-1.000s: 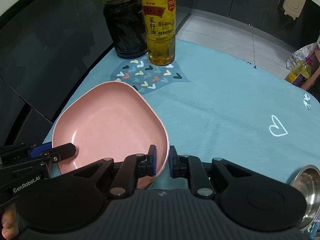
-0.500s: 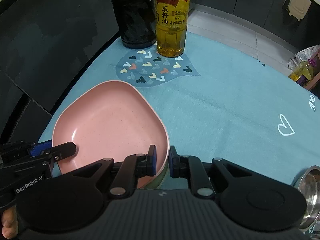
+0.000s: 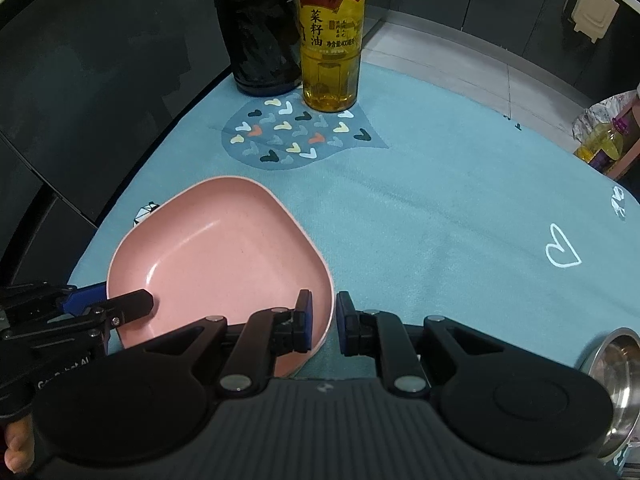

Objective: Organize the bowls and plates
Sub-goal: 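Open both grippers and move them toward the steel bowl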

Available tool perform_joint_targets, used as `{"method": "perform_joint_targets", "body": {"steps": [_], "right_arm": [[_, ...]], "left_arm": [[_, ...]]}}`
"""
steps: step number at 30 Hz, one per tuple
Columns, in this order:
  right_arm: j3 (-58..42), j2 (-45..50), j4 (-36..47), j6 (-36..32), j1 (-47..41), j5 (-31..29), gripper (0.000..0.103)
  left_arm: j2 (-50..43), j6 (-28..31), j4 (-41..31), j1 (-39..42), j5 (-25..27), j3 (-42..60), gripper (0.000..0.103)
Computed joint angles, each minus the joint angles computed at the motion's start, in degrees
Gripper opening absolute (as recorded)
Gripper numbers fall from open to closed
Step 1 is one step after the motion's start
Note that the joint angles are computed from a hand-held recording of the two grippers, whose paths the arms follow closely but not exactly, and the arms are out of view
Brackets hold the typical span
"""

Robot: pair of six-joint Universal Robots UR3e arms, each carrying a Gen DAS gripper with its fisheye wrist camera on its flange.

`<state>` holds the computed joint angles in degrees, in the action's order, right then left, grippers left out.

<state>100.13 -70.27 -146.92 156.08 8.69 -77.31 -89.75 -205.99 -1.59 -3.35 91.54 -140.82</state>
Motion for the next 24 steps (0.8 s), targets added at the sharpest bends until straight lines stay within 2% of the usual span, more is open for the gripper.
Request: {"method": "perform_joint_targets", "body": {"steps": [5,10,14,24], "right_arm": [[0.8,-0.6,0.0,-0.4,-0.9,0.9,0.001],[2.2,-1.9,0.2,-0.9,-2.8,3.0,0.002],[4.2,-4.3,0.5,-2.0,-5.0,4.9,0.004],[12.1,-12.9,0.7,-7.6,-14.7,10.9,0.004]], "left_arm": [[1.7,-0.8,-1.8,-1.1,2.0,0.5,0.024],[3.6,-2.6,-4.5,-5.0,8.2,2.0,0.025],[4.7,-3.5,-6.0,-7.5,11.0,3.4,0.025],[0.4,-6.3,-12.9,-17.8,18.0,14.4,0.025]]}}
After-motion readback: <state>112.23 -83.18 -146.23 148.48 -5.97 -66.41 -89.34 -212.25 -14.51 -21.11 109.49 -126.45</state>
